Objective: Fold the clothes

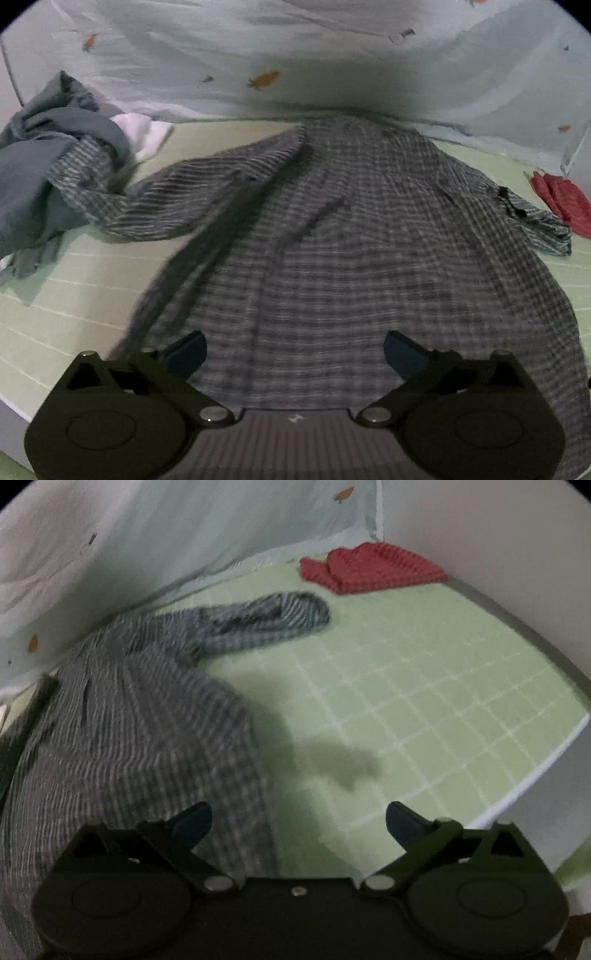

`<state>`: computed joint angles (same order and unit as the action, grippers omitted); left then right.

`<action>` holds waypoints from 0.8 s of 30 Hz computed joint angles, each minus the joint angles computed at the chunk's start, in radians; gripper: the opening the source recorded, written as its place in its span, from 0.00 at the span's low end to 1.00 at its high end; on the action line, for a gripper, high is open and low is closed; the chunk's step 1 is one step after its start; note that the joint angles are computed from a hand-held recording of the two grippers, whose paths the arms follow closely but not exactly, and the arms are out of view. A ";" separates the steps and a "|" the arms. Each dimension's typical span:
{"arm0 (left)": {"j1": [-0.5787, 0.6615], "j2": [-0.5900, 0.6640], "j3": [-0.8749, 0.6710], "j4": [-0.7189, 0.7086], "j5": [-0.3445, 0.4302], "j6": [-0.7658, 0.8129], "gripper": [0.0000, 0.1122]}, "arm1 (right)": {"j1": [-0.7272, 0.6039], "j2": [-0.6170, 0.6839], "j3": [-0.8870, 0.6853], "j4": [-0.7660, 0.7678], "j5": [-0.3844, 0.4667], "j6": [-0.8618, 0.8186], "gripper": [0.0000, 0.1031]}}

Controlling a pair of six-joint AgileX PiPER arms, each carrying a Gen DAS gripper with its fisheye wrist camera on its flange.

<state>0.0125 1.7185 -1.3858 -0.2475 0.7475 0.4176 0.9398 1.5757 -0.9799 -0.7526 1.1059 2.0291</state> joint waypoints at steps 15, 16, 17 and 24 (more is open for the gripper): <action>-0.412 0.230 -0.373 0.402 0.228 -0.671 0.91 | -0.673 -0.076 0.075 -0.073 -0.453 -0.674 0.96; -0.435 0.246 -0.405 0.431 0.247 -0.701 0.91 | -0.727 -0.046 0.050 -0.068 -0.503 -0.739 0.93; -0.454 0.256 -0.424 0.457 0.261 -0.727 0.91 | -0.790 -0.006 0.016 -0.039 -0.561 -0.829 0.90; -0.555 0.334 -0.608 0.610 0.449 -0.876 0.91 | -0.999 0.354 -0.357 0.346 -0.701 -1.529 0.61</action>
<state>-0.5420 2.0521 -1.9941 0.3625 1.1970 -0.4584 -0.0594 1.9301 -1.3366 -0.4068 0.4052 0.5000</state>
